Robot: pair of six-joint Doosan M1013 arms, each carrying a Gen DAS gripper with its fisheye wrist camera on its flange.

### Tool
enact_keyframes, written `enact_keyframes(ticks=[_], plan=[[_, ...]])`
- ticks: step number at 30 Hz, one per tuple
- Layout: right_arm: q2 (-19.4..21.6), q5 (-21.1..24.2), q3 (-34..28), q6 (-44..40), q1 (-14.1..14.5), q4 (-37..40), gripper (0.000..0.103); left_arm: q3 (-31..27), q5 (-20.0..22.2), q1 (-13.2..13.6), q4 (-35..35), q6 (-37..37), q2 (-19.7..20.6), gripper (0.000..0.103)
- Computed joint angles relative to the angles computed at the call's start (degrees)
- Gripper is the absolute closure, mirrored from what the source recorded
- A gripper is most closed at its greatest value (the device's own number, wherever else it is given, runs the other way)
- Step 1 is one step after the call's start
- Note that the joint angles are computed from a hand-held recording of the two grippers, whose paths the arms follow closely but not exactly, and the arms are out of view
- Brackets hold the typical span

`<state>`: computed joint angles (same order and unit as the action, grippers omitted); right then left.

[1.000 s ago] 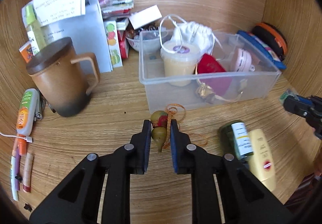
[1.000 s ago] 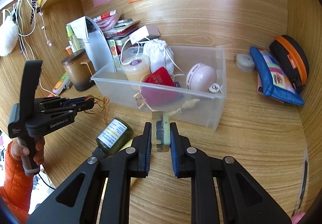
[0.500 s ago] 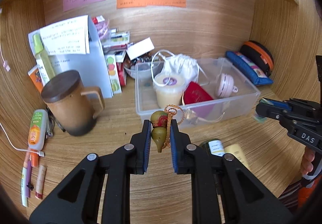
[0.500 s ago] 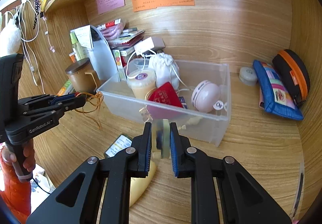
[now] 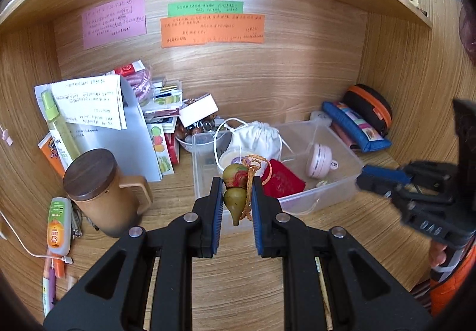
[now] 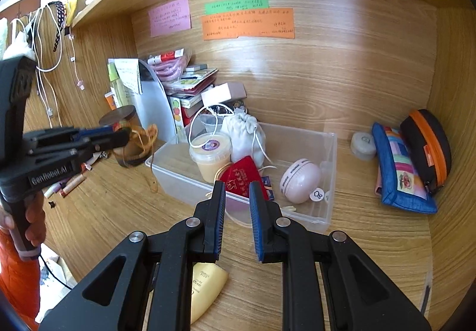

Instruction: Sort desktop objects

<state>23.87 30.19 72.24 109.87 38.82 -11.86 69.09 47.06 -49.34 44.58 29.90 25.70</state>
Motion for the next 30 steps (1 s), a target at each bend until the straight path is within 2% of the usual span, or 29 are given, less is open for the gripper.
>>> enact_keyframes(ticks=[6, 10, 12, 14, 16, 20, 30], plan=[[2.82, 5.57, -2.93, -7.91, -0.12, 6.42, 0.088, 0.91, -0.6, 0.04, -1.21, -0.14, -0.16, 0.086], [4.14, 8.8, -4.15, -14.33, -0.59, 14.11, 0.088, 2.1, -1.47, 0.26, -2.49, -0.64, -0.49, 0.086], [4.42, 10.03, -4.25, -16.64, -0.67, 17.07, 0.082, 2.76, -1.61, 0.3, -2.62, -1.08, -0.72, 0.086], [4.81, 11.95, -4.65, -18.49, -0.59, 18.87, 0.058, 3.39, -1.93, 0.35, -2.62, -1.77, -0.98, 0.086], [4.92, 12.23, -4.47, -18.58, -0.18, 18.67, 0.05, 4.37, -2.9, 0.48, -2.69, -2.88, -1.48, 0.086], [6.11, 14.15, -5.71, -18.44, 0.91, 15.42, 0.05, 5.57, -3.95, 0.6, -2.88, -4.12, -2.09, 0.086], [8.75, 17.48, -8.7, -19.99, 2.03, 14.76, 0.049, 7.75, -4.87, 0.78, -1.93, -6.19, -3.58, 0.086]])
